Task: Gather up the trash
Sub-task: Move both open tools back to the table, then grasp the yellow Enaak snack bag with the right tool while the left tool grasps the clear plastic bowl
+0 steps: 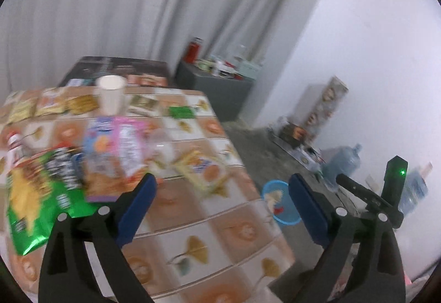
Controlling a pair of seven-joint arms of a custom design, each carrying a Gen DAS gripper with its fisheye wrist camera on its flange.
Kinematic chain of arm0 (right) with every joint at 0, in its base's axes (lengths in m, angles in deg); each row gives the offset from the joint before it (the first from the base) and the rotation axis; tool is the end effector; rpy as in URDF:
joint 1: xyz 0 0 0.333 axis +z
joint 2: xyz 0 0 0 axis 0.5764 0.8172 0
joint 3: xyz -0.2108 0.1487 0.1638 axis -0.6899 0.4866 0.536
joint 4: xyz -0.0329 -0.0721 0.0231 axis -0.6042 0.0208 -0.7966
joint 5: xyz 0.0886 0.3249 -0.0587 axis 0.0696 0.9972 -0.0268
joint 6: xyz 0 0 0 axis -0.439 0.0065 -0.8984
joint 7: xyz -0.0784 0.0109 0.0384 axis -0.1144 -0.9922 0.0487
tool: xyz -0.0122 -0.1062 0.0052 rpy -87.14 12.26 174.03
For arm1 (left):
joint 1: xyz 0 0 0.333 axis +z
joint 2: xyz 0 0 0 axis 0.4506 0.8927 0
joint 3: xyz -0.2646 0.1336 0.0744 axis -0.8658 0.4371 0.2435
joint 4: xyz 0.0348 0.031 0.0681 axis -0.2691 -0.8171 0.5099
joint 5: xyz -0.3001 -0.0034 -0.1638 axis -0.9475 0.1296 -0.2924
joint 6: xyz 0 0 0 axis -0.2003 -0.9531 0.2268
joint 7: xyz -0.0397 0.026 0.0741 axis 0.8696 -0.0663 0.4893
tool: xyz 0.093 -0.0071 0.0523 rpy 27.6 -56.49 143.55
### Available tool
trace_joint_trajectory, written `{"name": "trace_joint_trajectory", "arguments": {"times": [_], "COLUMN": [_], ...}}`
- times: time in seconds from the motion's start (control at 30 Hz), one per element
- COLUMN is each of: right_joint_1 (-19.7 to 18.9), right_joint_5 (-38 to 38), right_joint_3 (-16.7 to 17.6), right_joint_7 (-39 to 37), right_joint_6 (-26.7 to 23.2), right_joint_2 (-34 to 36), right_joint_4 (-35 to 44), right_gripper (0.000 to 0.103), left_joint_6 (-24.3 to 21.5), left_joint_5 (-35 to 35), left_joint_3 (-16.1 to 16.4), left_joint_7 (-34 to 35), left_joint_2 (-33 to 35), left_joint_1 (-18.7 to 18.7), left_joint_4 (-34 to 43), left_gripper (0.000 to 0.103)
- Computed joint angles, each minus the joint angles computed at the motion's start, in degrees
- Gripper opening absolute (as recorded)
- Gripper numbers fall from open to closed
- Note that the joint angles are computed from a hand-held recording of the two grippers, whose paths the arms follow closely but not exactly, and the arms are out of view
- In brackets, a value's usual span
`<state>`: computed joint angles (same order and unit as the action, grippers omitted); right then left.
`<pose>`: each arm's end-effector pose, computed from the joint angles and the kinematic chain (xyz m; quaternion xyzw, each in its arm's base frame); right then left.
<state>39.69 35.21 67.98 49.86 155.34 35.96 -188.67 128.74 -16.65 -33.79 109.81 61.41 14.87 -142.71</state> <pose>0.4436 -0.0072 0.6683 -0.5357 0.6889 -0.2066 0.4425 0.4617 -0.1168 0.7181 -0.5387 0.6922 -0.4673 0.1107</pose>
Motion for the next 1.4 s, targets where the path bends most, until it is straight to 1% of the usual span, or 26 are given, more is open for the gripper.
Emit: {"name": "trace_joint_trajectory", "arguments": {"times": [0.03, 0.13, 0.17, 0.27, 0.33, 0.4, 0.47, 0.53, 0.6, 0.63, 0.77, 0.8, 0.87, 0.93, 0.97, 1.03, 1.1, 1.17, 1.27, 1.4], "right_joint_1": [1.96, 4.65, 4.58, 4.87, 4.7, 4.07, 3.34, 2.53, 1.75, 1.3, -0.21, -0.61, -1.2, -1.77, -1.97, -2.23, -2.74, -3.17, -3.53, -3.43], "right_joint_5": [1.85, 5.46, 5.44, 6.5, 8.12, 8.96, 9.34, 9.92, 10.22, 10.33, 11.98, 12.8, 13.63, 14.95, 15.15, 15.37, 16.4, 17.19, 17.58, 16.45], "right_joint_3": [-0.83, -1.2, -0.66, -0.22, -0.51, -0.41, -0.15, 0.03, 0.41, 0.55, 1.37, 1.58, 1.92, 2.33, 2.44, 2.65, 2.93, 3.17, 3.45, 3.63], "right_joint_7": [-1.55, -3.53, -3.24, -3.04, -2.88, -2.37, -1.66, -1.02, -0.23, 0.36, 2.16, 2.38, 2.77, 2.82, 2.72, 2.9, 2.76, 2.46, 2.66, 3.67], "right_joint_6": [-1.04, -4.34, -5.1, -8.63, -11.75, -14.12, -16.38, -18.55, -20.45, -21.54, -25.11, -25.89, -27.07, -28.26, -28.51, -28.9, -29.84, -30.55, -31.85, -33.1], "right_joint_2": [1.21, 4.39, 4.69, 8.86, 11.94, 14.76, 17.51, 20.48, 23.51, 24.91, 29.03, 29.83, 30.86, 32.12, 32.51, 33.3, 34.12, 35.08, 35.99, 37.09], "right_joint_4": [1.48, 5.44, 5.92, 10.66, 14.13, 17.17, 20.15, 23.23, 26.37, 27.87, 31.78, 32.44, 33.44, 34.69, 35.11, 35.86, 36.72, 37.83, 39.2, 40.88], "right_gripper": [0.095, 0.094, 0.093, 0.088, 0.082, 0.078, 0.074, 0.069, 0.065, 0.063, 0.056, 0.055, 0.054, 0.051, 0.051, 0.049, 0.045, 0.042, 0.039, 0.031], "left_joint_6": [0.38, 2.52, 3.11, 4.83, 5.92, 6.8, 6.96, 5.94, 4.59, 2.96, -3.57, -5.96, -8.35, -11.11, -12.54, -13.96, -16.05, -17.49, -18.3, -19.9], "left_joint_5": [-0.08, -0.79, -0.97, -1.58, -1.48, -0.25, 3.32, 9.41, 13.01, 15.48, 21.69, 24.3, 28.65, 32.92, 35.61, 38.1, 40.49, 42.16, 44.36, 45.92], "left_joint_3": [0.25, 1.16, 1.37, 1.81, 2.1, 1.82, 0.8, -0.89, -2.09, -2.91, -5.99, -6.82, -7.91, -8.4, -8.19, -8.32, -8.2, -8.14, -7.89, -7.66], "left_joint_7": [0.11, 1.62, 2.22, 4.42, 5.87, 6.74, 6.45, 4.41, 3.08, 1.59, -0.86, -1.19, -3.06, -5.12, -6.95, -8.45, -9.75, -10.11, -10.3, -10.71], "left_joint_2": [-0.35, -1.81, -1.93, -2.29, -2.25, -1.3, 0.82, 4.03, 7.79, 10.34, 19.99, 23.07, 26.99, 31.08, 33.58, 35.86, 38.62, 40.29, 41.12, 42.42], "left_joint_1": [0.24, 0.46, 0.32, -0.33, -0.56, -0.55, 0.22, 1.66, 2.52, 3.06, 4.48, 4.41, 4.1, 3.29, 2.5, 2.04, 1.3, 0.78, 0.13, -0.48], "left_joint_4": [-0.58, -3.44, -4.05, -5.54, -6.04, -5.35, -2.95, 1.34, 6.15, 9.47, 21.55, 25.47, 30.33, 35.59, 38.82, 41.76, 45.53, 47.77, 48.62, 50.28], "left_gripper": [0.095, 0.095, 0.095, 0.095, 0.095, 0.095, 0.095, 0.095, 0.095, 0.095, 0.095, 0.095, 0.093, 0.086, 0.085, 0.078, 0.074, 0.069, 0.062, 0.054]}}
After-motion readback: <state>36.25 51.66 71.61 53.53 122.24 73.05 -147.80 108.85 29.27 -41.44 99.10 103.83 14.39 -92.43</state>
